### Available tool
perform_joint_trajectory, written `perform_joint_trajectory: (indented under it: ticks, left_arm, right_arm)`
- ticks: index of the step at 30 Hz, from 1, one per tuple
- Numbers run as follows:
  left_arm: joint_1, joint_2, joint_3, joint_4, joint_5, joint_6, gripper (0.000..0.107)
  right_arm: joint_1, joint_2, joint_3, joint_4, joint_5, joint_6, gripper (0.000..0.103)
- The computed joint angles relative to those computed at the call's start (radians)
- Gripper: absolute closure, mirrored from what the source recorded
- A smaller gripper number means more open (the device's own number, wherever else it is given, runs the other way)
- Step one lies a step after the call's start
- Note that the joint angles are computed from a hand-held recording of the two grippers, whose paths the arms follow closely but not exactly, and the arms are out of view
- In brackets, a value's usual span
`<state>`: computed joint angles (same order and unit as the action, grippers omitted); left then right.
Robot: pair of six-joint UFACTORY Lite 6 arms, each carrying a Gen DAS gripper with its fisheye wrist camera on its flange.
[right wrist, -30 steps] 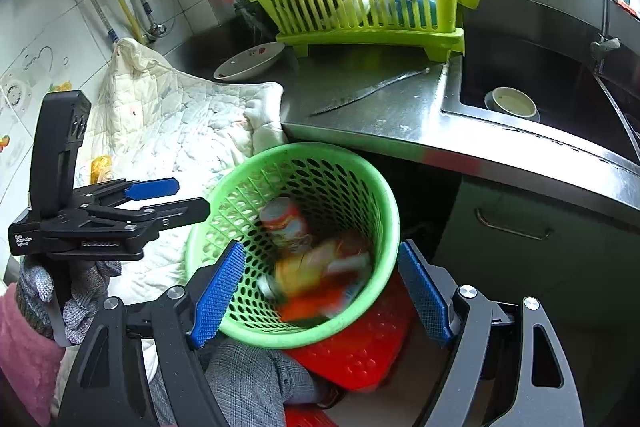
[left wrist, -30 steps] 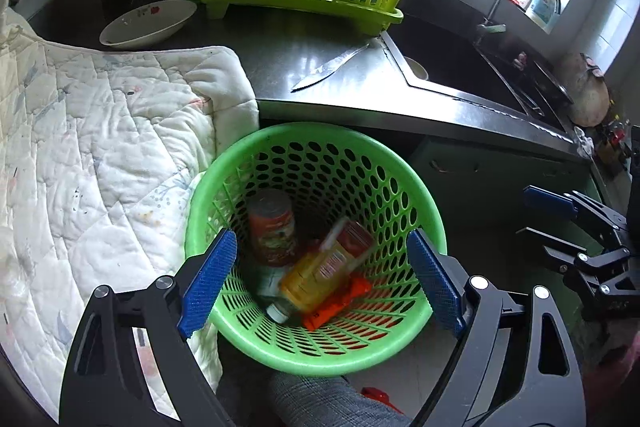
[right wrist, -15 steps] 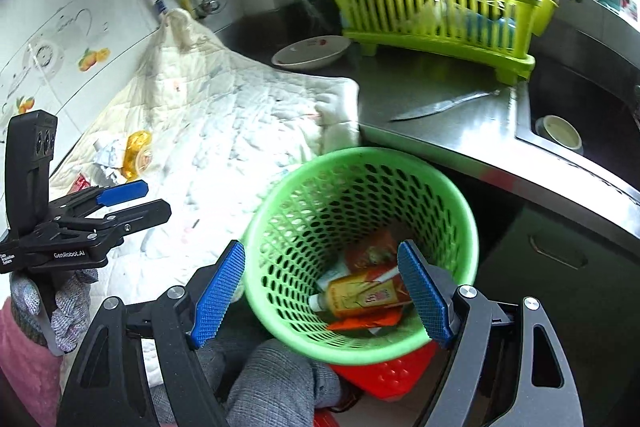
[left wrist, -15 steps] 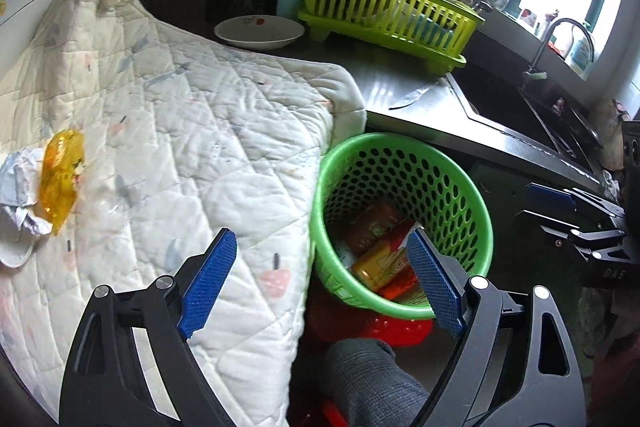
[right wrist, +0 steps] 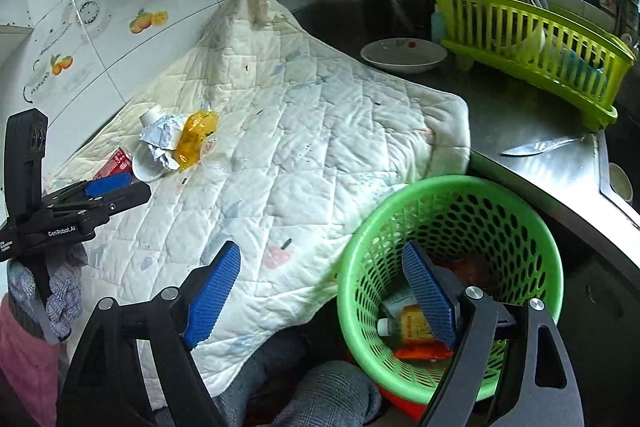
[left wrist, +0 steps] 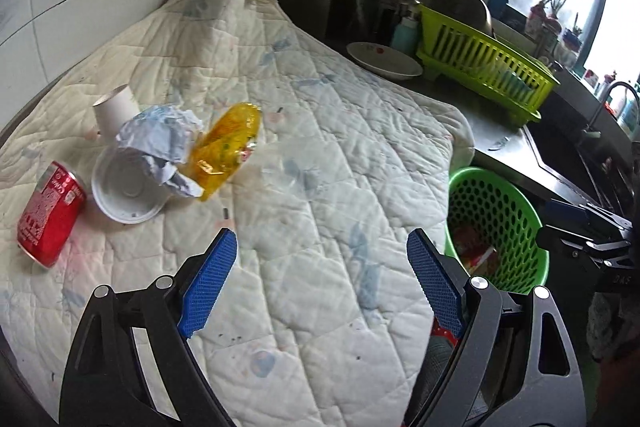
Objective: Collect trash
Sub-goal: 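Move both tools back over the remaining trash on the cloth, then grasp the clear plastic cup with the right tool while the left tool grasps the crumpled foil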
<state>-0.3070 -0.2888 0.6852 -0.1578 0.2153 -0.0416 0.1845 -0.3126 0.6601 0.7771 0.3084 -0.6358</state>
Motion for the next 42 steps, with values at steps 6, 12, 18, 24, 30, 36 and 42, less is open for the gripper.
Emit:
perform_joint_trajectory:
  ticks: [6, 12, 18, 24, 30, 36, 42]
  left_arm:
    - [0.164, -0.053, -0.041, -0.254, 0.030, 0.321, 0.021]
    - [0.313, -0.068, -0.061, -0.456, 0.066, 0.585, 0.021]
    - [0.447, -0.043, -0.062, -0.643, 0.107, 0.837, 0.021]
    - [0.548, 0.020, -0.047, -0.773, 0.131, 1.014, 0.021]
    - [0.601, 0.098, -0.022, -0.872, 0.143, 1.143, 0.021]
    - [0.612, 0.162, 0.005, -0.924, 0.136, 1.216, 0.021]
    - [0.611, 0.211, 0.037, -0.948, 0.129, 1.239, 0.021]
  right_arm:
    - [0.102, 0.187, 0.142, 0.123, -0.033, -0.087, 0.018]
    - [0.185, 0.387, 0.310, 0.231, -0.032, -0.176, 0.016]
    - [0.257, 0.603, 0.529, 0.125, -0.049, -0.076, 0.014]
    - [0.269, 0.807, 0.754, 0.082, -0.020, -0.045, 0.010]
    - [0.271, 0.994, 0.973, -0.028, 0.011, 0.037, 0.009]
    - [0.251, 1.182, 1.211, -0.052, 0.092, 0.044, 0.009]
    - [0.243, 1.372, 1.494, -0.137, 0.208, 0.135, 0.009]
